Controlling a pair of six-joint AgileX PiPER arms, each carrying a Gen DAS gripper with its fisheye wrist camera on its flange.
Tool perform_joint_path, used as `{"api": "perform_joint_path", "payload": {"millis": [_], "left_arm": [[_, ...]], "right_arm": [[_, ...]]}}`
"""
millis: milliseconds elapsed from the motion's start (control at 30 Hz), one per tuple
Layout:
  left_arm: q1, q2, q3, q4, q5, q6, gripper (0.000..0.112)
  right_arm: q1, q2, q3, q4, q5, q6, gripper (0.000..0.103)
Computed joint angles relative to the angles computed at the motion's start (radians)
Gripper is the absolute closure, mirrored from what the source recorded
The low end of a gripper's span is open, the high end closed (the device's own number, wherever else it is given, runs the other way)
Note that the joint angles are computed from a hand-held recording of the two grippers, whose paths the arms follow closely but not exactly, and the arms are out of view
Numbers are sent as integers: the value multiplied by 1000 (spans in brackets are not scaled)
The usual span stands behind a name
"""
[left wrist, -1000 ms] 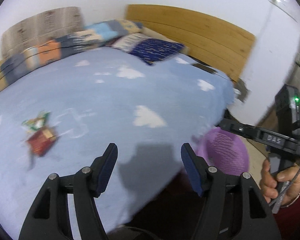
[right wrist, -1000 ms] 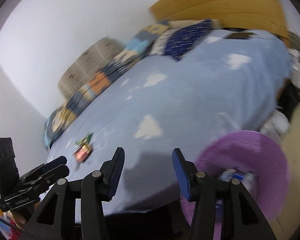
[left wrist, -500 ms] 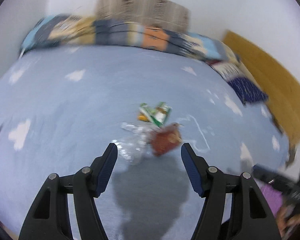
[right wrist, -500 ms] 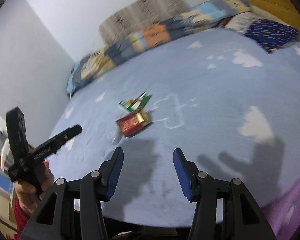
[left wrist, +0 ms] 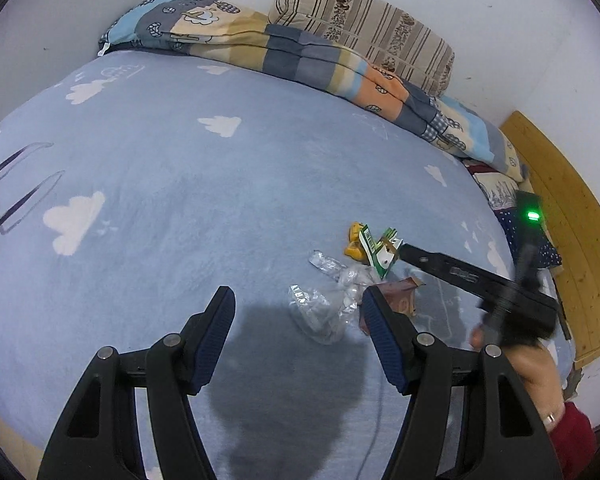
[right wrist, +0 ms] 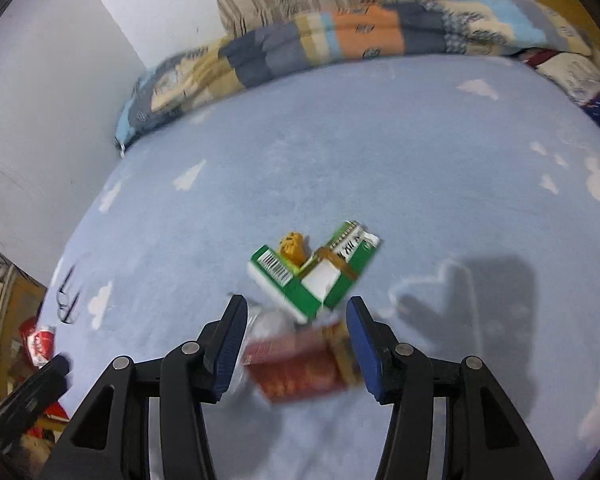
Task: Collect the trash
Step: 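Grasp the red cigarette pack with right tool while left tool grasps the plastic bag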
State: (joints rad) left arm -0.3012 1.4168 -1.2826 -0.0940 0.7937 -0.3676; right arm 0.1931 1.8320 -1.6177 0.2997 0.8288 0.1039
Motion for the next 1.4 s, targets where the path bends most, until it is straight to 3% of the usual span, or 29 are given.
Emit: {"api": "perform_joint_path", "payload": {"millis": [67,167,467,633,733,967,1167,1200,1267,1333,1400], "left_arm": [[3,-4,1,-7,7,7,47],[14,-6,0,-28,9,26,47],[-2,-4,1,-16,2,17,47],[4,-4,6,-21,2,15,47],[5,-1,2,-32,4,24,47],[4,-8,7,-34,-5,27,47],[8,-5,5,-41,-2,38,47],[9,-2,3,-43,-1,41,47],[10,9,-5,-46,4,48,47],[4,24,-16,-53,8,53,47],[-16,51,-34,-46,10,55,47]], "right_arm": [[-11,66,-46,22,21,-35,60],[-23,100,-59,62,62,-84,62],[-22,-172,281,175,148,-323,62],[-96,-354,469,290,72,-321,59],[-129,-411,537,301,16,-228,34],[-136,-303,591,428,-39,-101,31],[-13,-186,499,264,-172,88,31],[-1,-174,495,249,-200,96,32],[-10,-175,484,265,-194,60,67],[-49,-182,488,363,-186,-33,71],[-72,-225,503,358,-189,-51,73]]}}
